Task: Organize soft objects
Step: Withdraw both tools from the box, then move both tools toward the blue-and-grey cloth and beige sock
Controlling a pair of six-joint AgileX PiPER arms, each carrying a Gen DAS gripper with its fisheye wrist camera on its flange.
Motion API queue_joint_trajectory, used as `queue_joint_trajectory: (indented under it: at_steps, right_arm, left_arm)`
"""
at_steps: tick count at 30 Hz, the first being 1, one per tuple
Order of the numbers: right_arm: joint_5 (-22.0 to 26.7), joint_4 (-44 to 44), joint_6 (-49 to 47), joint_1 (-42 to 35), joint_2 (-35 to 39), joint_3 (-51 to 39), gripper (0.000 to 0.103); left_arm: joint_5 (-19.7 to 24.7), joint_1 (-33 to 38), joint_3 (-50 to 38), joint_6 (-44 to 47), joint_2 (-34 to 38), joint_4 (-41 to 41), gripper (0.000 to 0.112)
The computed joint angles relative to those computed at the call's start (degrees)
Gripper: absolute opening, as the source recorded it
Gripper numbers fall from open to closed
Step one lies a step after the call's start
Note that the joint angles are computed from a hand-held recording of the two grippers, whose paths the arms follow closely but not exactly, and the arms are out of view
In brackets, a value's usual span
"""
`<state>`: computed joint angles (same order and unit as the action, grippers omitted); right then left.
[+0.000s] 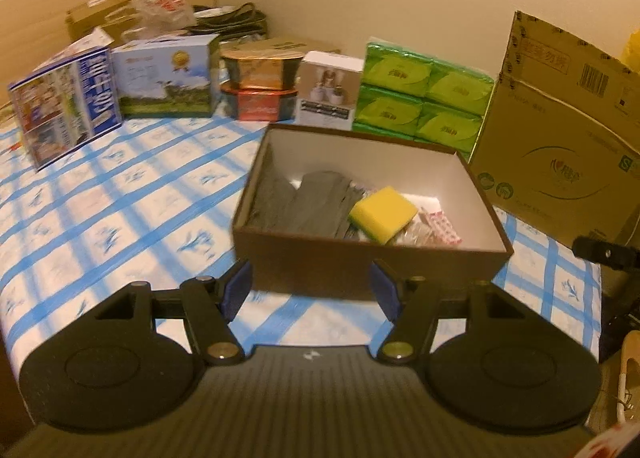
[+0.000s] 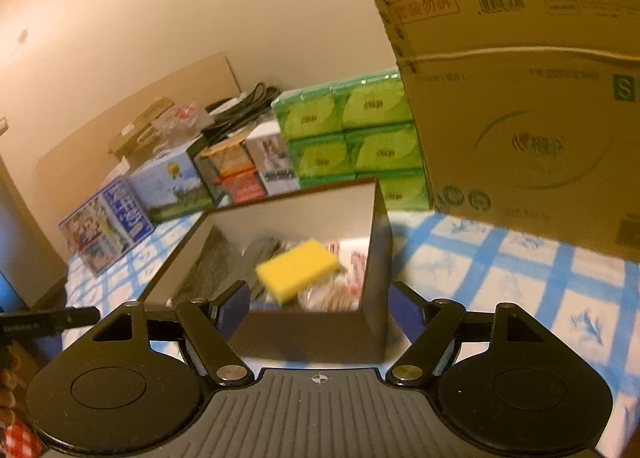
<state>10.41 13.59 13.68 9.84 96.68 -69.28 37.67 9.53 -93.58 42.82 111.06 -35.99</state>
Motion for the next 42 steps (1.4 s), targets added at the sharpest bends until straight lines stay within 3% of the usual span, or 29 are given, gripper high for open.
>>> queue_joint_trajectory:
  at_steps: [5,14,27,37,42]
  right_arm:
    - [0.87,-11.23,11.35,3.6,-6.77,7.33,0.076]
    - [3.12,-23.77,27.92,11.33,-18.01,18.33,0.076]
    - [11.78,-48.67,56.47,25.66,-30.7,27.17,0.076]
    - [18.75,-60.2,70.09,36.64,-34.02,29.77,0.076]
    - [18.44,-60.6,71.39,38.1,-33.13,30.64,0.076]
  left_arm:
    - [0.51,4.6,9.69,2.86,-7.94,-2.38,0.062]
    - [2.73,11.51,24.01,8.56,-20.68,-5.61,0.062]
    - [8.12,18.11,40.63,14.5,-36.29,-7.12,0.062]
    - [11.89,21.48,48.32,18.22,-43.53,-6.69,0.062]
    - [11.26,20.65,50.51,18.59,-43.89,-6.89,0.062]
